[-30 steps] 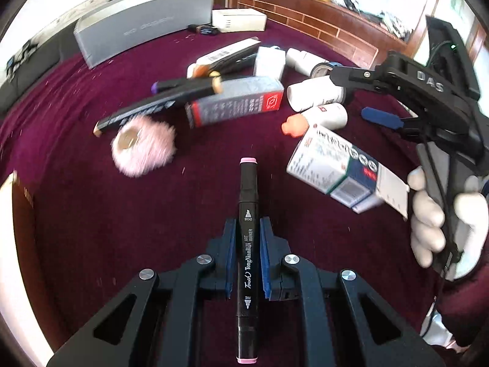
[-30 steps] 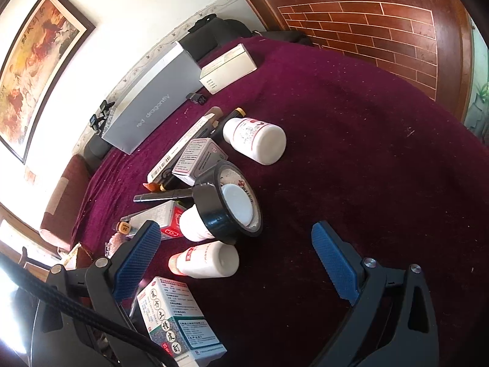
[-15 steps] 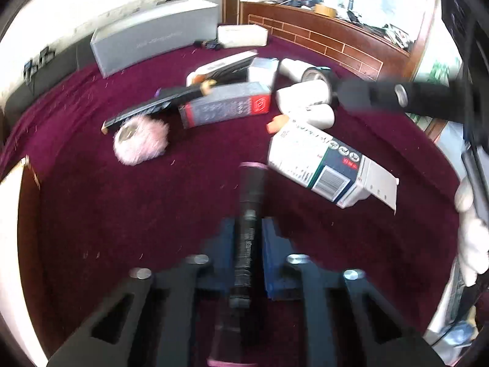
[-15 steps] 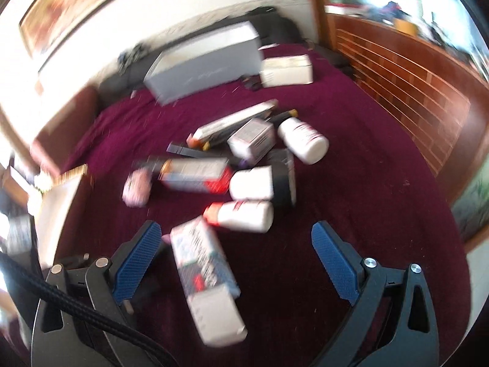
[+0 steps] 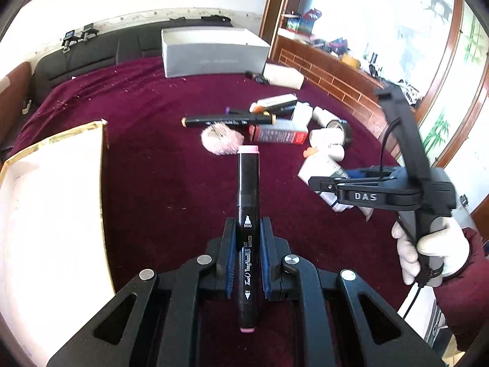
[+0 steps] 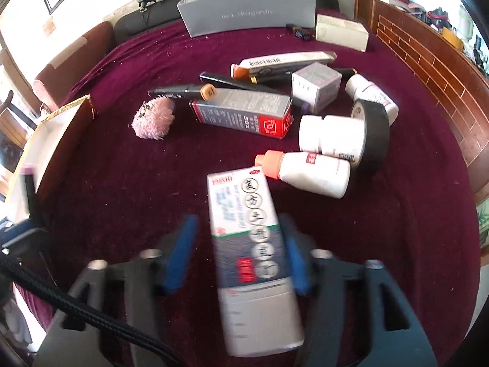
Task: Organize objects
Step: 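Carry the marker and the medicine box into the white tray and release them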
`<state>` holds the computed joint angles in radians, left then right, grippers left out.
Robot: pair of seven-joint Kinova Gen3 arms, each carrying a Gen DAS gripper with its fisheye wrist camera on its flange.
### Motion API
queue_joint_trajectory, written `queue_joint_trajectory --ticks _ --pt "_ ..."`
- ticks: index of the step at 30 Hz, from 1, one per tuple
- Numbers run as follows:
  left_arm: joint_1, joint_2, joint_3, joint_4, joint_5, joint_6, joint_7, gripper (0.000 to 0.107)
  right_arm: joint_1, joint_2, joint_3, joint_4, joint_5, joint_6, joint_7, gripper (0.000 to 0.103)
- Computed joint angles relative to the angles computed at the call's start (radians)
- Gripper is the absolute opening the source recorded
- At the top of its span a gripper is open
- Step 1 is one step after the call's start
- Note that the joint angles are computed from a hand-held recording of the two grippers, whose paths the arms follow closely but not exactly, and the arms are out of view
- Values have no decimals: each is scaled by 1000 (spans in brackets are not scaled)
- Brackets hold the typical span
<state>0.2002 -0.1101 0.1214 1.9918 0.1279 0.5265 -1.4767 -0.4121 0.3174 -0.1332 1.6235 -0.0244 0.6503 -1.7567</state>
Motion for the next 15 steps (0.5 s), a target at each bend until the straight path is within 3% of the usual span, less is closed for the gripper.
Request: queue_joint_trajectory --ticks 6,9,15 --pt "-3 -83 -73 45 94 -2 -101 12 28 -44 -24 18 -67 0 26 32" --pt "0 -158 -137 68 150 10 -178 12 61 -78 -68 8 -158 8 107 32" --pt "-23 -304 -279 44 197 125 -302 12 43 -104 -135 -104 -332 60 288 32"
